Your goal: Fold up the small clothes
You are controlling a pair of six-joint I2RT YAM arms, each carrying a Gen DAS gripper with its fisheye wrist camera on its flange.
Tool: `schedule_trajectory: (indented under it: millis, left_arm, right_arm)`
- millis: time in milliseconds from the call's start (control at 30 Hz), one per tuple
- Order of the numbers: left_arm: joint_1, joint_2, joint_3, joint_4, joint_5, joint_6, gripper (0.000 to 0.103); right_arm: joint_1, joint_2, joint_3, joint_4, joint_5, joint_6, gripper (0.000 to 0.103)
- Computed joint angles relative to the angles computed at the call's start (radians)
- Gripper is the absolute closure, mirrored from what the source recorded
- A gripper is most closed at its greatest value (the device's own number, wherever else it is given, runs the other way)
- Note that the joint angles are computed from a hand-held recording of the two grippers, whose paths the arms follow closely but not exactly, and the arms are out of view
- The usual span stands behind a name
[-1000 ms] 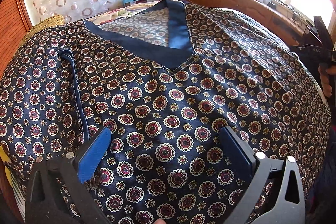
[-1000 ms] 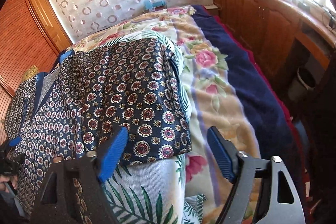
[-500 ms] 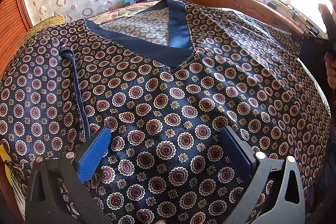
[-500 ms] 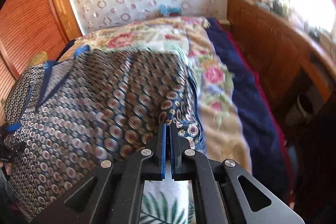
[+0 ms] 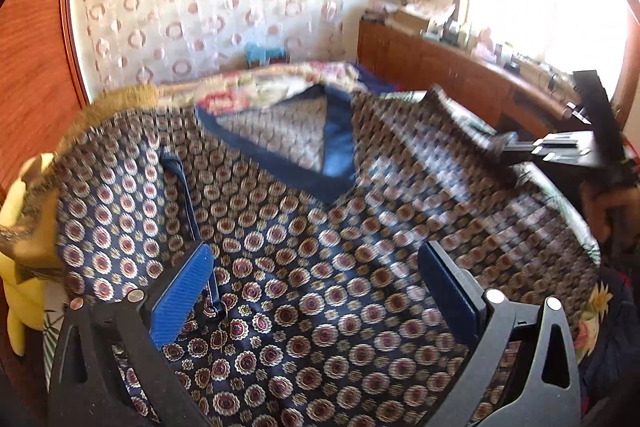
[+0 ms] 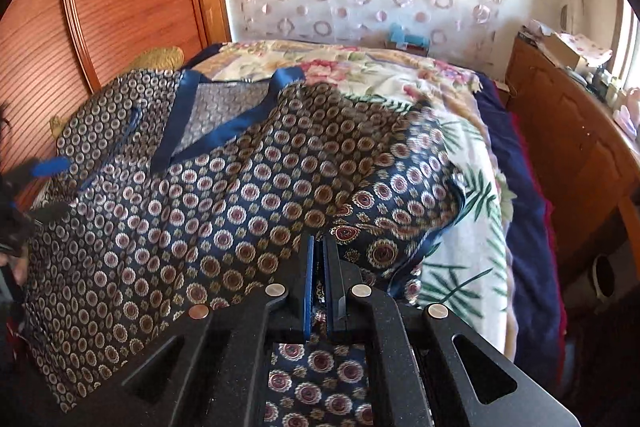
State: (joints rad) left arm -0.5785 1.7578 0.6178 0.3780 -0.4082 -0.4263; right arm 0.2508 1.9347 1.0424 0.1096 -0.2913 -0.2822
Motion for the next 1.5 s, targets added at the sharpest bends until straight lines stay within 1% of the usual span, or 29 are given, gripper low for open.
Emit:
schedule_trajectory:
  millis: [100, 167, 200, 267, 367, 500, 600, 700, 767, 800, 867, 900, 933, 1033, 1100, 1200, 1300, 1333, 1367, 1400, 1433, 1467, 1500]
  left_arm:
    - [-0.037, -0.065, -0.026, -0.001, -0.007, -0.001, 0.000]
    - [-0.064, -0.094, -0.032, -0.016, -0.014, -0.009, 0.000]
    - [-0.076, -0.112, -0.042, -0.015, -0.013, -0.009, 0.000]
    - [-0.103, -0.140, -0.056, -0.011, -0.027, -0.011, 0.000]
    - [-0.123, -0.148, -0.040, -0.029, -0.049, -0.004, 0.000]
    - [-0.131, -0.146, -0.036, -0.025, -0.049, -0.001, 0.000]
    - [-0.133, -0.148, -0.042, -0.028, -0.052, -0.008, 0.000]
    - [-0.132, -0.147, -0.053, -0.023, -0.052, -0.019, 0.000]
    - [-0.124, -0.142, -0.059, -0.013, -0.044, -0.023, 0.000]
    - [-0.121, -0.142, -0.063, -0.009, -0.042, -0.025, 0.000]
    - [-0.116, -0.144, -0.074, 0.000, -0.042, -0.026, 0.000]
    - [-0.113, -0.144, -0.078, 0.005, -0.042, -0.025, 0.000]
    - [-0.109, -0.147, -0.083, 0.008, -0.042, -0.028, 0.000]
    - [-0.093, -0.153, -0.095, 0.018, -0.031, -0.033, 0.000]
    - [-0.087, -0.155, -0.102, 0.024, -0.030, -0.033, 0.000]
    - [-0.082, -0.157, -0.109, 0.029, -0.031, -0.034, 0.000]
    - [-0.078, -0.157, -0.118, 0.034, -0.033, -0.037, 0.000]
    - [-0.074, -0.159, -0.124, 0.038, -0.033, -0.036, 0.000]
    - [-0.065, -0.161, -0.132, 0.044, -0.029, -0.031, 0.000]
    - [-0.057, -0.160, -0.135, 0.050, -0.025, -0.027, 0.000]
    - [-0.044, -0.162, -0.141, 0.054, -0.020, -0.020, 0.000]
    - [-0.032, -0.163, -0.146, 0.057, -0.014, -0.014, 0.000]
    - [-0.013, -0.165, -0.151, 0.061, -0.006, -0.003, 0.000]
  right_arm:
    - [-0.011, 0.002, 0.006, 0.006, -0.008, 0.008, 0.079]
    - [-0.035, -0.024, -0.012, 0.020, -0.028, 0.020, 0.059]
    - [-0.054, -0.031, -0.016, 0.030, -0.036, 0.027, 0.056]
    - [-0.071, -0.041, -0.025, 0.043, -0.027, 0.060, 0.054]
    - [-0.100, 0.019, 0.039, 0.012, 0.013, 0.098, 0.054]
    - [-0.117, 0.170, 0.202, -0.065, 0.029, 0.138, 0.054]
    - [-0.112, 0.277, 0.331, -0.131, 0.019, 0.195, 0.054]
    - [-0.107, 0.320, 0.415, -0.158, 0.015, 0.225, 0.065]
    - [-0.092, 0.346, 0.461, -0.191, 0.008, 0.229, 0.094]
    - [-0.084, 0.357, 0.485, -0.211, 0.010, 0.218, 0.098]
    - [-0.064, 0.349, 0.490, -0.199, 0.043, 0.191, 0.101]
    - [-0.059, 0.327, 0.466, -0.176, 0.042, 0.183, 0.101]
    - [-0.062, 0.281, 0.413, -0.152, 0.028, 0.176, 0.101]
    - [-0.028, 0.207, 0.337, -0.090, 0.007, 0.159, 0.101]
    - [0.015, 0.171, 0.302, -0.071, 0.022, 0.133, 0.101]
    - [0.075, 0.166, 0.296, -0.065, 0.067, 0.112, 0.101]
    - [0.115, 0.196, 0.328, -0.067, 0.084, 0.125, 0.100]
    - [0.122, 0.199, 0.332, -0.067, 0.090, 0.130, 0.095]
    - [0.130, 0.206, 0.341, -0.069, 0.094, 0.138, 0.085]
    - [0.134, 0.213, 0.348, -0.069, 0.095, 0.142, 0.078]
    - [0.137, 0.215, 0.345, -0.059, 0.101, 0.144, 0.062]
    - [0.129, 0.206, 0.335, -0.054, 0.099, 0.140, 0.050]
    - [0.123, 0.201, 0.328, -0.048, 0.102, 0.137, 0.048]
